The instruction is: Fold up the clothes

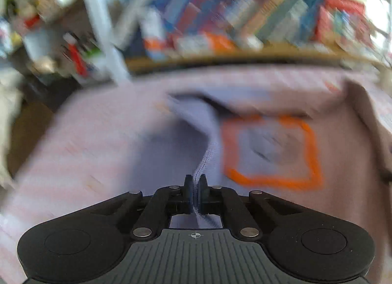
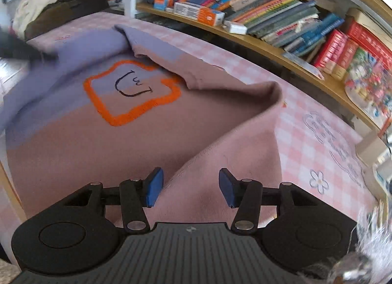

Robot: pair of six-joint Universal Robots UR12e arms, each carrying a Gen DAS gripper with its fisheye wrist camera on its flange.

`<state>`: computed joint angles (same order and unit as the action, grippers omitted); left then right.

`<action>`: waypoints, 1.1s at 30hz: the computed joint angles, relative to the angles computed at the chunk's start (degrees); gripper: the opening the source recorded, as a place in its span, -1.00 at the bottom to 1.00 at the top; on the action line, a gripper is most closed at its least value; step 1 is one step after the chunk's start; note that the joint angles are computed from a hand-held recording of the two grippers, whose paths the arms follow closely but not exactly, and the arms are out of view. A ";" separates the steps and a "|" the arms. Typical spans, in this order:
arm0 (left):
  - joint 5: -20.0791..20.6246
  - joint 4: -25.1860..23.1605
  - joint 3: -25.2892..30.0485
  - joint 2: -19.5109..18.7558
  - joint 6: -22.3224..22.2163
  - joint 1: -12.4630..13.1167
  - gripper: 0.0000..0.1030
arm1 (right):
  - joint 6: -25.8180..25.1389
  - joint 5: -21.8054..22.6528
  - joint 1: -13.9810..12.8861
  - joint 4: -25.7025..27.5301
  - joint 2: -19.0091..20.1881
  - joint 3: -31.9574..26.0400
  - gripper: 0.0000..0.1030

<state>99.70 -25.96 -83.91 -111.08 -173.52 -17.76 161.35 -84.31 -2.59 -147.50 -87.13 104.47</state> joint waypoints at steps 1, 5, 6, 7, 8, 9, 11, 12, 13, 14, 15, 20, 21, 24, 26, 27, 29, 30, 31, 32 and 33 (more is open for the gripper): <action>1.44 1.00 1.12 -0.46 0.73 0.95 -0.93 | 0.86 -0.57 0.05 -0.12 -0.20 0.09 -0.07; 6.77 2.37 8.30 -4.89 8.73 4.36 -0.93 | 6.27 -2.39 0.14 0.21 -1.18 0.26 -0.07; 7.47 1.59 10.34 -6.25 10.67 4.84 -0.93 | 7.67 -2.62 0.21 0.82 -1.39 0.14 -0.07; 8.04 0.86 12.18 -7.51 12.19 5.16 -0.93 | 8.28 -2.95 0.47 1.54 -1.59 0.02 -0.07; 8.64 0.13 14.07 -8.81 13.70 5.47 -0.93 | 8.91 -3.27 0.74 2.29 -1.79 -0.10 -0.07; 9.24 -0.62 16.03 -10.13 15.22 5.78 -0.93 | 9.54 -3.60 1.00 3.03 -1.98 -0.23 -0.07; 10.09 -1.94 18.82 -12.18 16.54 6.14 -0.93 | 10.84 -4.17 1.55 4.51 -2.34 -0.50 -0.07; 10.37 -2.71 19.94 -13.05 16.68 6.35 -0.93 | 11.64 -4.15 1.90 5.09 -2.42 -0.58 -0.07; 10.81 -3.70 21.08 -13.90 16.59 6.49 -0.92 | 12.26 -4.04 2.32 5.60 -2.47 -0.64 -0.07; 11.68 -4.88 22.28 -14.79 16.31 6.56 -0.91 | 12.81 -4.01 2.76 6.08 -2.45 -0.74 -0.07; 12.84 -6.01 23.32 -15.57 16.14 6.56 -0.83 | 13.10 -4.43 3.35 6.51 -2.16 -1.00 -0.07; 14.32 -6.51 23.98 -16.42 19.34 6.55 -0.63 | 13.99 -8.75 6.37 8.60 -0.16 -2.52 -0.13; 13.77 -4.13 22.63 -15.69 19.95 6.52 -0.56 | 14.22 -10.22 6.81 9.08 0.32 -2.87 -0.14; 9.17 4.69 16.54 -12.08 20.42 6.26 -0.51 | 15.68 -13.21 7.23 10.09 1.23 -3.37 -0.41; 1.96 6.48 11.79 -8.76 19.82 6.20 -0.32 | 16.89 -13.15 6.87 11.34 1.70 -3.80 -0.81; -2.56 6.53 9.08 -6.83 20.24 6.24 -0.30 | 16.85 -12.52 6.45 11.93 1.69 -3.89 -0.92; -8.12 5.50 4.36 -3.83 22.15 5.87 -0.30 | 15.74 -12.65 5.68 12.16 1.51 -4.22 -0.93; -10.50 4.75 2.23 -2.50 23.28 5.62 -0.30 | 14.71 -14.27 5.31 11.28 1.17 -4.16 -0.93; -12.13 3.55 0.33 -1.35 24.21 5.39 -0.30 | 13.76 -16.98 4.97 10.27 1.00 -4.25 -0.93; -12.81 2.16 -1.00 -0.57 24.45 5.16 -0.30 | 12.70 -19.80 4.61 9.09 0.88 -4.35 -0.93; -13.21 0.75 -2.06 0.06 24.40 4.91 -0.30 | 11.34 -23.34 4.20 7.58 0.98 -4.54 -0.93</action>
